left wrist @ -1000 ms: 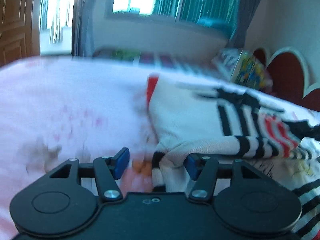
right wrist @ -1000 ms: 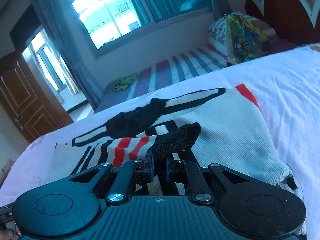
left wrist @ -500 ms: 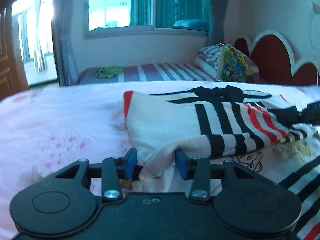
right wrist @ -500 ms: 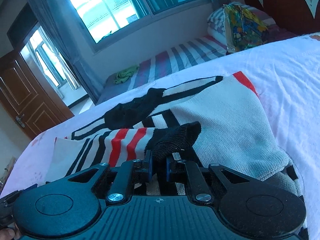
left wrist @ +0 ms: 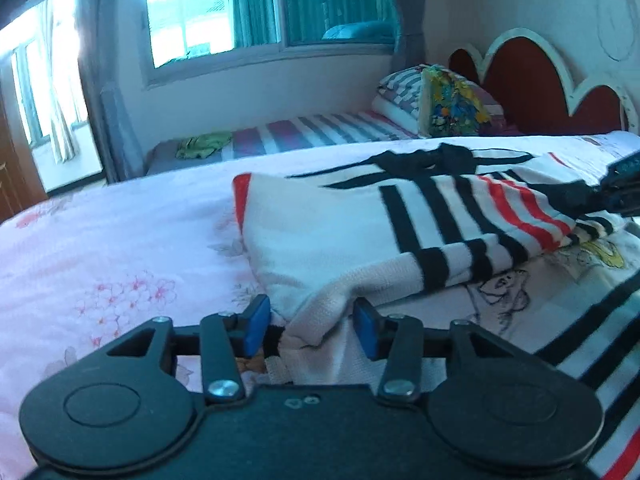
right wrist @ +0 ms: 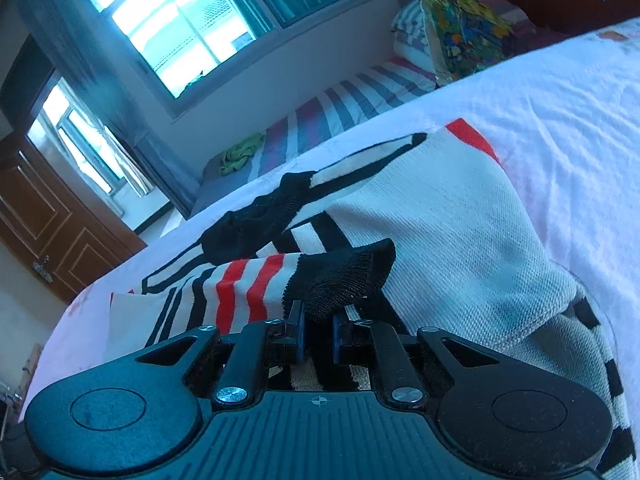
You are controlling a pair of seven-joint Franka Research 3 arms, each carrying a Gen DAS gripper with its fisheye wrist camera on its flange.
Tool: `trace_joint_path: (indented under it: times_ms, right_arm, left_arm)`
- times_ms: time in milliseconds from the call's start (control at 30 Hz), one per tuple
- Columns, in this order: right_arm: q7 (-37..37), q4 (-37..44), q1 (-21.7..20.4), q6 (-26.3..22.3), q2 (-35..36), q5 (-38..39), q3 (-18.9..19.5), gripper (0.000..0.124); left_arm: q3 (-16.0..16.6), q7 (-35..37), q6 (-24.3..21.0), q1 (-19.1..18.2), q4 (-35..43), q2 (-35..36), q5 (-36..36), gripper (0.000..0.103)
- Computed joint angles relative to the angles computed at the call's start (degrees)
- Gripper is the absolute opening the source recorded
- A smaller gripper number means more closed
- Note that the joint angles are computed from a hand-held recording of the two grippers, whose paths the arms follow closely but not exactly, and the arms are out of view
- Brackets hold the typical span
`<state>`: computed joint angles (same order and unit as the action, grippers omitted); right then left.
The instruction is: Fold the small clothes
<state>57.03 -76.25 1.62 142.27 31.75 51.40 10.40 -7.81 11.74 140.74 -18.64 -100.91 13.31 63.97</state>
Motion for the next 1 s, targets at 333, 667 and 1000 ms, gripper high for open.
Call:
trace_joint_path:
  times_ms: [333, 667, 1000]
  right_arm:
    - [-14.11, -3.57, 2.56, 4.88, -2.23, 2.73, -0.47, 0.010]
    - [-18.36, -10.18, 0.00, 12.05, -7.32, 6.64, 1.52, 0.023]
    - [-14.81, -6.09, 4.66, 8.11, -3.20, -7.12, -2.63, 0.020]
  left_arm:
    - [-0.94, -11.78, -3.15, 0.57, -1.11, -0.36, 3.53, 0.017]
    - [-2.07, -18.70, 4.15, 2.31, -8.56, -9.00, 8.28, 0.076]
    - [0.84, -12.09, 13.00, 2.30, 0.56, 1.84, -2.00, 0.052]
